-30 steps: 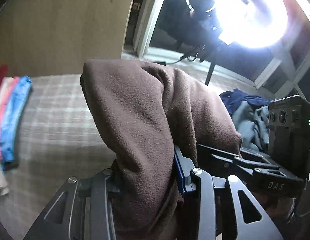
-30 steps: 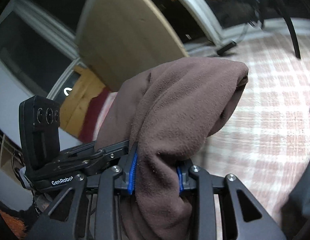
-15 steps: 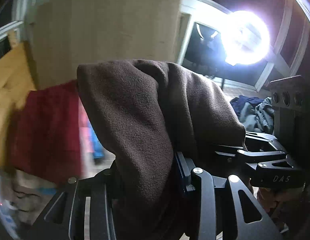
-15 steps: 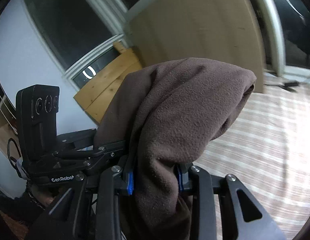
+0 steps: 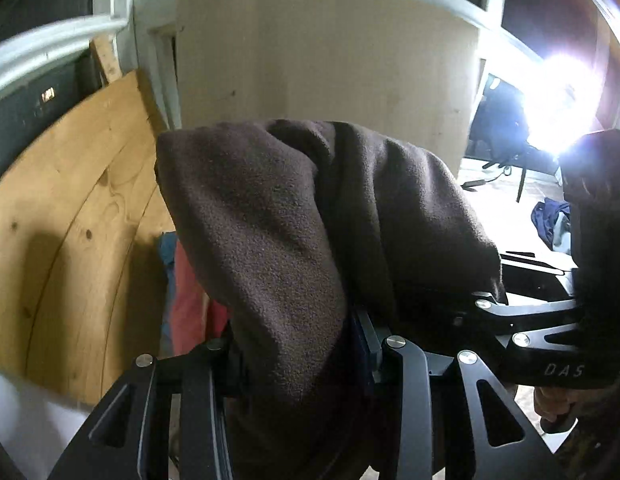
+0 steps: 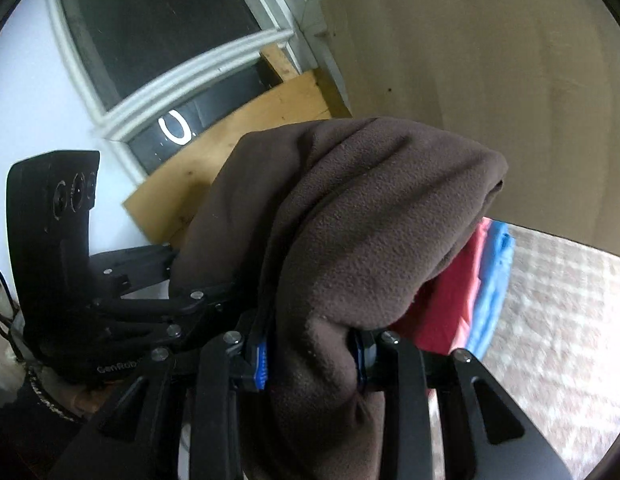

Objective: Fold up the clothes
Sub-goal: 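Carry the folded fleece with both grippers onto the folded clothes stack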

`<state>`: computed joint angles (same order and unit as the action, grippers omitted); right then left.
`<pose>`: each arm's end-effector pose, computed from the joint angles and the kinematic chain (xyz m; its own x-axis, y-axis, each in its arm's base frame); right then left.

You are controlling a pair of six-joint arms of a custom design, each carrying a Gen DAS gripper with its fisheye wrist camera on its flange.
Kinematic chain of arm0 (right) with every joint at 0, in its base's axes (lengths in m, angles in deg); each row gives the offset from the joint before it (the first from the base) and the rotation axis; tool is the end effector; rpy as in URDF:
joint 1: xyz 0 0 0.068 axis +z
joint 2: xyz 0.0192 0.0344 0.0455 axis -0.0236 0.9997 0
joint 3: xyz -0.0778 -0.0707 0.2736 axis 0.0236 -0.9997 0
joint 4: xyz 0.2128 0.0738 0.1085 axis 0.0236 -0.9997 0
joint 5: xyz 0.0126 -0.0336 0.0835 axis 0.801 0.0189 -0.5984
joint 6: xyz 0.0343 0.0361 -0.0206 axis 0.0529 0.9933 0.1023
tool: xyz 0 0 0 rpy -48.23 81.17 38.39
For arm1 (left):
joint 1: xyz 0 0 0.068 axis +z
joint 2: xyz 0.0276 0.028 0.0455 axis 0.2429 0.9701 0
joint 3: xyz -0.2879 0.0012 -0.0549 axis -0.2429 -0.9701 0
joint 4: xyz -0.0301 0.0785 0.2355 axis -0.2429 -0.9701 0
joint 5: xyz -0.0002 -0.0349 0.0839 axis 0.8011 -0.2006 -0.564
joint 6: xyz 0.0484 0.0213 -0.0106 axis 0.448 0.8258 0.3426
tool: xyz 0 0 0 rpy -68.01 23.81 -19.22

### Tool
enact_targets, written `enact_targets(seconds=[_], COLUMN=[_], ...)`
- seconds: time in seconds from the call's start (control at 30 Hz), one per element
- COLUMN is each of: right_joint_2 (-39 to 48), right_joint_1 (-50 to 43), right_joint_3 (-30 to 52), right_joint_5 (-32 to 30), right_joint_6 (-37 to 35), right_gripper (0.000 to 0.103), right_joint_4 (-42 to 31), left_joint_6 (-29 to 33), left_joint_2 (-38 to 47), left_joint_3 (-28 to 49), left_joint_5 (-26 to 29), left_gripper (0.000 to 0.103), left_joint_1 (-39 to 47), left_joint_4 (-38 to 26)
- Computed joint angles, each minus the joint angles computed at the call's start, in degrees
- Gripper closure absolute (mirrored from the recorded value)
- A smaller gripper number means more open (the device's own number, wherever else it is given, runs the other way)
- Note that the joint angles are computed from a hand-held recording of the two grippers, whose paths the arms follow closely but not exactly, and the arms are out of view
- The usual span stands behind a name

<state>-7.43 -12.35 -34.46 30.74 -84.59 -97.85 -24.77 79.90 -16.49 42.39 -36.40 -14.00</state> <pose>0.1785 -0.0062 0.2827 -0.6546 -0.2611 -0.7095 -0.6748 0.6249 0.3926 0.1496 -0.1592 0.3137 -0.7532 0.0587 -0.6552 0.1488 0.9854 -0.0828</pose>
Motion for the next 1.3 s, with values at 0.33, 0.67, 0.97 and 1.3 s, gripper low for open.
enact_targets(seconds=[0.33, 0.67, 0.97, 1.3], right_joint_2=[13.52, 15.34, 17.84, 36.94], right_joint_1=[5.27, -14.43, 6.27, 7.88], right_joint_3=[-1.76, 13.61, 11.99, 19.47], right_joint_5=[8.40, 1.01, 11.29, 22.46], right_joint_6=[6.42, -15.71, 0.03, 1.01], right_gripper=[0.074, 0.063, 0.064, 0.070], right_joint_4=[14.37, -8.51, 13.42, 26.69], left_joint_6=[13.29, 9.86, 20.42, 23.59], left_joint_2=[5.70, -6.49, 9.71, 27.29], left_joint_3=[-13.22, -8.42, 1.59, 5.97], left_joint_5=[16.27, 2.36, 8.10, 14.55], left_gripper=[0.044, 0.032, 0.032, 0.009], left_joint_1=[20.12, 12.08, 21.86, 30.69], left_joint_4=[16.05, 4.30, 12.69, 19.38])
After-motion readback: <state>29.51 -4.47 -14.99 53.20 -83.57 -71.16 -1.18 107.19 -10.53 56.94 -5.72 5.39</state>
